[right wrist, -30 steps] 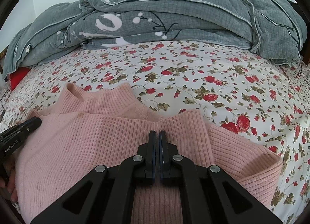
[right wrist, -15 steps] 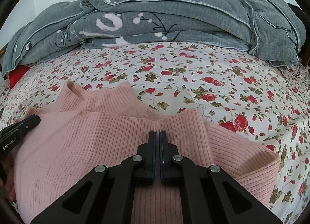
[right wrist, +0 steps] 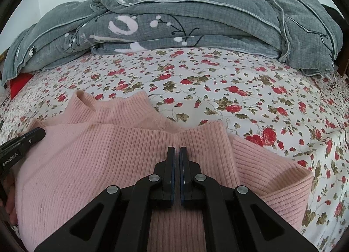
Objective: Fold small clothes
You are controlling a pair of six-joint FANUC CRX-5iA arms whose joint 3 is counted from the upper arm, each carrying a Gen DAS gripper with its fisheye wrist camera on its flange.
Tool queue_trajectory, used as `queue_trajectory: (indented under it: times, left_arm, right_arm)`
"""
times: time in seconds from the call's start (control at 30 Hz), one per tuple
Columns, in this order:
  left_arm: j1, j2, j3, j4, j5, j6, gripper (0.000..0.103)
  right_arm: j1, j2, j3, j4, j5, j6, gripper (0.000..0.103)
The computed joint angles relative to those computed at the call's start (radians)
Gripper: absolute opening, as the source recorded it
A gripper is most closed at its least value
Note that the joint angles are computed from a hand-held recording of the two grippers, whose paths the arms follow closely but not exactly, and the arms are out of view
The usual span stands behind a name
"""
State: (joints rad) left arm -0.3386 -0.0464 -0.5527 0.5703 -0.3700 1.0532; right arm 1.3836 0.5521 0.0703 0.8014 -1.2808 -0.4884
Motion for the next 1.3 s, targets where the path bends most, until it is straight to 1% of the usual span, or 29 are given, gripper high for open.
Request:
queue_trajectory:
  times: [0.07, 0.13, 0.17, 0.2, 0.23, 0.27, 0.3, 0.33, 0.37, 0.4, 0.43, 0.5, 0.53, 0.57, 0.63, 0.67, 0.7, 0.73, 0.77, 0.8, 0.87, 0.93, 0.97, 1.0, 1.03, 1.1, 1.17, 1.23, 1.3]
  left_arm:
    - [0.011, -0.009, -0.001, 0.004, -0.027, -0.013, 0.013]
    - [0.017, -0.024, -0.001, -0.039, -0.033, 0.004, 0.013]
    - [0.018, -0.036, 0.005, -0.098, -0.038, 0.035, 0.013]
    - [0.018, -0.046, 0.010, -0.147, -0.040, 0.065, 0.013]
    - [0.009, -0.061, 0.027, -0.248, -0.044, 0.147, 0.013]
    - [0.003, -0.078, 0.034, -0.322, -0.044, 0.212, 0.013]
    - [-0.009, -0.099, 0.044, -0.414, -0.044, 0.296, 0.013]
    - [-0.017, -0.118, 0.044, -0.455, -0.045, 0.334, 0.014]
    - [-0.020, -0.143, 0.033, -0.444, -0.052, 0.327, 0.014]
    - [-0.016, -0.163, 0.010, -0.385, -0.050, 0.276, 0.015]
    - [-0.012, -0.182, -0.018, -0.302, -0.045, 0.206, 0.017]
    - [-0.020, -0.214, -0.073, -0.109, -0.051, 0.060, 0.025]
    - [-0.029, -0.219, -0.087, -0.045, -0.059, 0.023, 0.029]
    - [-0.038, -0.223, -0.099, -0.001, -0.065, 0.001, 0.031]
    - [-0.068, -0.226, -0.126, 0.075, -0.061, -0.023, 0.034]
    - [-0.093, -0.236, -0.161, 0.140, -0.032, -0.059, 0.035]
    - [-0.119, -0.243, -0.196, 0.211, 0.006, -0.109, 0.035]
    - [-0.141, -0.251, -0.218, 0.233, 0.038, -0.117, 0.036]
    - [-0.162, -0.251, -0.229, 0.202, 0.078, -0.085, 0.038]
    - [-0.163, -0.248, -0.222, 0.132, 0.088, -0.031, 0.038]
    - [-0.162, -0.245, -0.189, -0.085, 0.098, 0.119, 0.038]
    - [-0.158, -0.259, -0.184, -0.198, 0.108, 0.172, 0.041]
    - [-0.152, -0.268, -0.190, -0.209, 0.111, 0.165, 0.041]
    - [-0.146, -0.276, -0.204, -0.195, 0.118, 0.140, 0.041]
    - [-0.139, -0.286, -0.223, -0.158, 0.129, 0.098, 0.041]
    - [-0.121, -0.310, -0.266, -0.080, 0.147, 0.015, 0.041]
    - [-0.100, -0.327, -0.284, -0.062, 0.150, -0.016, 0.041]
    - [-0.081, -0.341, -0.293, -0.049, 0.142, -0.027, 0.041]
    - [-0.059, -0.352, -0.293, -0.050, 0.123, -0.029, 0.041]
  right_arm:
    - [0.007, -0.019, -0.022, -0.006, 0.002, -0.008, 0.004]
    - [0.017, -0.033, -0.040, -0.010, -0.010, -0.019, 0.004]
    - [0.025, -0.031, -0.035, -0.019, -0.042, -0.012, 0.004]
    - [0.033, -0.016, -0.012, -0.032, -0.093, 0.005, 0.004]
    - [0.042, 0.000, 0.012, -0.042, -0.146, 0.028, 0.004]
    - [0.050, 0.008, 0.027, -0.048, -0.181, 0.043, 0.004]
    - [0.059, 0.006, 0.025, -0.048, -0.193, 0.040, 0.004]
    - [0.069, 0.005, 0.028, -0.051, -0.212, 0.030, 0.004]
    - [0.079, 0.005, 0.034, -0.055, -0.237, 0.013, 0.011]
    - [0.095, -0.003, 0.027, -0.046, -0.251, -0.024, 0.014]
    - [0.108, -0.014, 0.013, -0.032, -0.248, -0.056, 0.014]
    - [0.133, -0.035, -0.013, 0.002, -0.225, -0.129, 0.015]
    - [0.142, -0.041, -0.023, 0.021, -0.204, -0.152, 0.015]
    - [0.152, -0.042, -0.029, 0.047, -0.180, -0.174, 0.016]
    - [0.160, -0.025, -0.022, 0.090, -0.148, -0.198, 0.021]
    - [0.162, -0.016, -0.020, 0.110, -0.125, -0.201, 0.026]
    - [0.163, 0.006, -0.005, 0.127, -0.099, -0.194, 0.027]
    - [0.164, 0.017, -0.003, 0.141, -0.075, -0.198, 0.027]
    - [0.162, 0.030, -0.002, 0.149, -0.044, -0.193, 0.027]
    - [0.164, 0.054, 0.023, 0.142, -0.044, -0.169, 0.027]
    - [0.172, 0.103, 0.067, 0.141, -0.105, -0.131, 0.027]
    - [0.175, 0.104, 0.062, 0.133, -0.117, -0.126, 0.026]
    - [0.175, 0.098, 0.057, 0.122, -0.125, -0.132, 0.026]
    - [0.177, 0.098, 0.062, 0.107, -0.143, -0.128, 0.024]
    - [0.179, 0.107, 0.078, 0.091, -0.172, -0.117, 0.022]
    - [0.182, 0.125, 0.112, 0.049, -0.244, -0.087, 0.011]
    - [0.188, 0.089, 0.053, 0.059, -0.208, -0.122, 0.010]
    - [0.192, 0.079, 0.040, 0.051, -0.216, -0.121, 0.006]
    - [0.195, 0.070, 0.038, 0.035, -0.232, -0.100, 0.004]
